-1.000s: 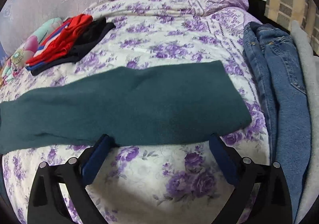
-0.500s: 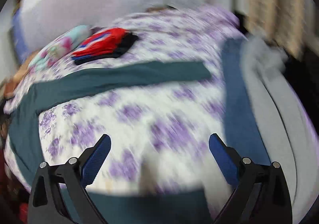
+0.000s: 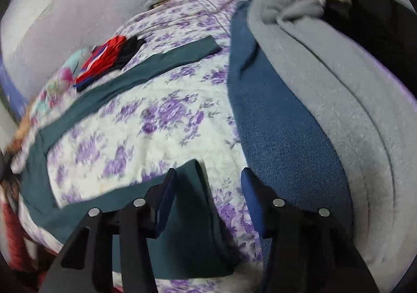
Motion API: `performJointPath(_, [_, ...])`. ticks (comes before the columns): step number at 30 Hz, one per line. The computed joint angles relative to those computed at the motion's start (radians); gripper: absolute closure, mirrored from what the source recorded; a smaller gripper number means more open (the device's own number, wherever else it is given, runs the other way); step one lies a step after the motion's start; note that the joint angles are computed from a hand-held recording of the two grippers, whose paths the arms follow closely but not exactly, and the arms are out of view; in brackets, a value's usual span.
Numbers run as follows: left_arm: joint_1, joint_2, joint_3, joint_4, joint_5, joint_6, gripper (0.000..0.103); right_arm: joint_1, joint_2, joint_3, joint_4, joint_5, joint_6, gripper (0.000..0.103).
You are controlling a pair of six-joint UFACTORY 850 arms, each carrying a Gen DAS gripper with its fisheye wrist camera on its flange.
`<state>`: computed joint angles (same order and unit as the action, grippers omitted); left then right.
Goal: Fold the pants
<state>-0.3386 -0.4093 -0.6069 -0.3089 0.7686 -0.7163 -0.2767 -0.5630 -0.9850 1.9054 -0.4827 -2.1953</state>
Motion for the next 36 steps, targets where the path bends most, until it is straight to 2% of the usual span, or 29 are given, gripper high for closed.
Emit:
performJointPath(2, [0.0,-0.001,-0.005,-0.005,-0.012,0.011,0.005,0.006,0.013,0.02,-0.035,-0.025,-0.01,0.096])
performJointPath(4, [0.0,-0.002,-0.007,-0.005,-0.017,0.012,0.005,0.024,0.032,0.032,-0.029,-0.026,-0.054,0.099])
performJointPath(6, [0.004,-0.002,-0.004,0.006,-0.01,-0.001,0.005,0.049,0.052,0.014,-0.001,-0.021,-0.094,0.1])
performJointPath(10, [0.009,-0.001,0.002,0.017,0.0,-0.022,0.005,0.057,0.107,-0.059,0.069,-0.08,-0.115,0.102])
performJointPath(13, [0.005,0.003,0.007,-0.004,0.007,-0.018,0.005,-0.01,0.188,-0.036,0.168,-0.244,-0.189,0.103])
performJointPath(15, [0.003,0.005,0.012,-0.009,0.017,-0.022,0.005,-0.064,0.205,-0.012,0.156,-0.284,-0.178,0.103])
performJointPath(17, [0.005,0.005,0.017,0.0,0.031,-0.035,0.005,-0.121,0.176,0.011,0.11,-0.266,-0.122,0.1])
performJointPath(19, [0.005,0.004,0.014,0.0,0.026,-0.036,0.005,-0.141,0.111,0.0,-0.006,-0.234,-0.005,0.099])
performJointPath(21, [0.002,0.003,0.005,-0.015,0.007,-0.015,0.005,-0.132,0.052,-0.032,-0.133,-0.244,0.15,0.098])
performJointPath(22, [0.001,0.002,0.003,-0.022,0.001,-0.008,0.005,-0.117,0.011,-0.062,-0.203,-0.284,0.252,0.098])
performJointPath(24, [-0.002,0.003,0.002,-0.034,-0.004,0.003,0.005,-0.073,-0.024,-0.103,-0.27,-0.317,0.346,0.095])
performJointPath(25, [-0.003,0.004,0.003,-0.038,-0.002,0.003,0.005,-0.04,-0.03,-0.118,-0.275,-0.299,0.349,0.092])
performJointPath(26, [-0.003,0.005,0.005,-0.039,0.002,-0.002,0.005,0.013,-0.027,-0.129,-0.246,-0.249,0.312,0.07])
performJointPath(28, [-0.001,0.005,0.011,-0.031,0.014,-0.018,0.005,0.074,-0.022,-0.138,-0.189,-0.198,0.265,0.032])
performJointPath(30, [-0.001,0.005,0.013,-0.028,0.02,-0.026,0.005,0.152,0.001,-0.137,-0.095,-0.103,0.165,0.032])
performJointPath(32, [0.0,0.004,0.014,-0.023,0.024,-0.031,0.005,0.224,-0.009,-0.184,-0.091,0.008,0.144,0.032])
performJointPath(34, [0.003,0.003,0.015,-0.012,0.032,-0.04,0.005,0.275,-0.043,-0.25,-0.167,0.116,0.225,0.032])
performJointPath(36, [0.004,0.004,0.023,0.003,0.05,-0.056,0.005,0.321,-0.104,-0.329,-0.334,0.218,0.419,0.033])
